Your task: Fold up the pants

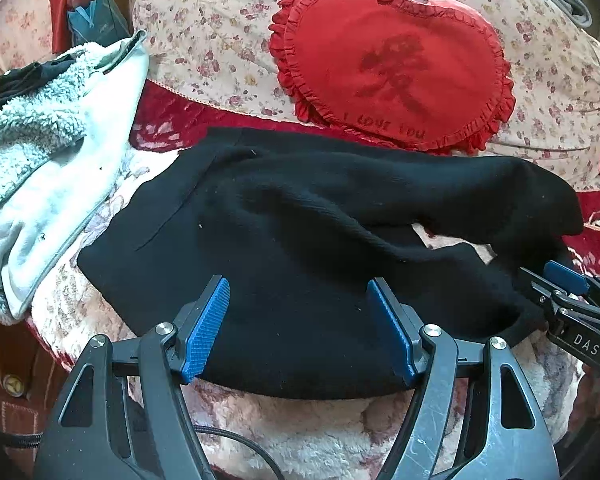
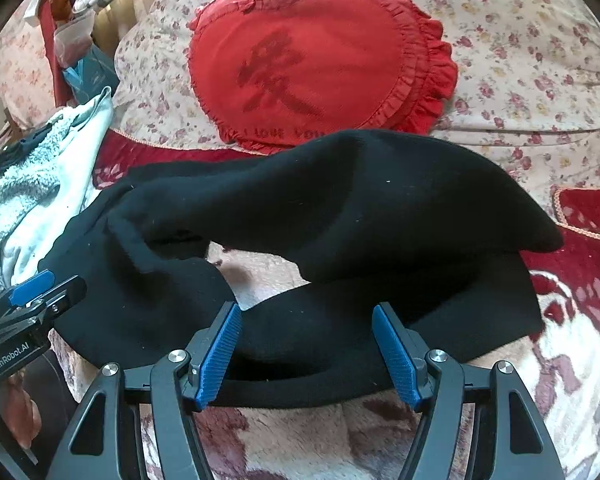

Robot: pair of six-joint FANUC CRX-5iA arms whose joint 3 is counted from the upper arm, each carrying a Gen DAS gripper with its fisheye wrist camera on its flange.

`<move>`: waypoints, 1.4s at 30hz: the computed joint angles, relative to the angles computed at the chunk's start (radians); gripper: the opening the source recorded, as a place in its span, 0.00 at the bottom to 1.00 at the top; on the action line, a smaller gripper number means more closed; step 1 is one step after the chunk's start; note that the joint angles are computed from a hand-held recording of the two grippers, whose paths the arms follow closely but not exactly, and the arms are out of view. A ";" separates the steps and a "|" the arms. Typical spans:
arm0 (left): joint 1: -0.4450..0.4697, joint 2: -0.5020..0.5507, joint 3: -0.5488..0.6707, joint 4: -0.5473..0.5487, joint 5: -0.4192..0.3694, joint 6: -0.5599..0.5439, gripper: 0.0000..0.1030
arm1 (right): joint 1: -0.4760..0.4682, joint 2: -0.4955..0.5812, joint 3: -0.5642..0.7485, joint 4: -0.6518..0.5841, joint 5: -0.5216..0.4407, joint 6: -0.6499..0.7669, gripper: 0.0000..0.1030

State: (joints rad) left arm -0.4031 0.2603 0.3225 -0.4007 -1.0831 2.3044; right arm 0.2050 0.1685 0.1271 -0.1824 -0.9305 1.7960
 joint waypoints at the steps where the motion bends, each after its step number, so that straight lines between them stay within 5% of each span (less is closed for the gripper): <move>1: 0.001 0.001 0.000 0.001 0.000 0.000 0.70 | 0.000 0.002 0.001 0.000 -0.001 0.000 0.65; 28: 0.038 0.005 -0.018 0.037 0.006 0.005 0.70 | -0.012 0.101 0.092 0.009 -0.066 -0.015 0.65; 42: 0.084 -0.012 -0.052 0.066 0.013 0.008 0.70 | -0.005 0.390 0.436 0.189 -0.086 -0.164 0.64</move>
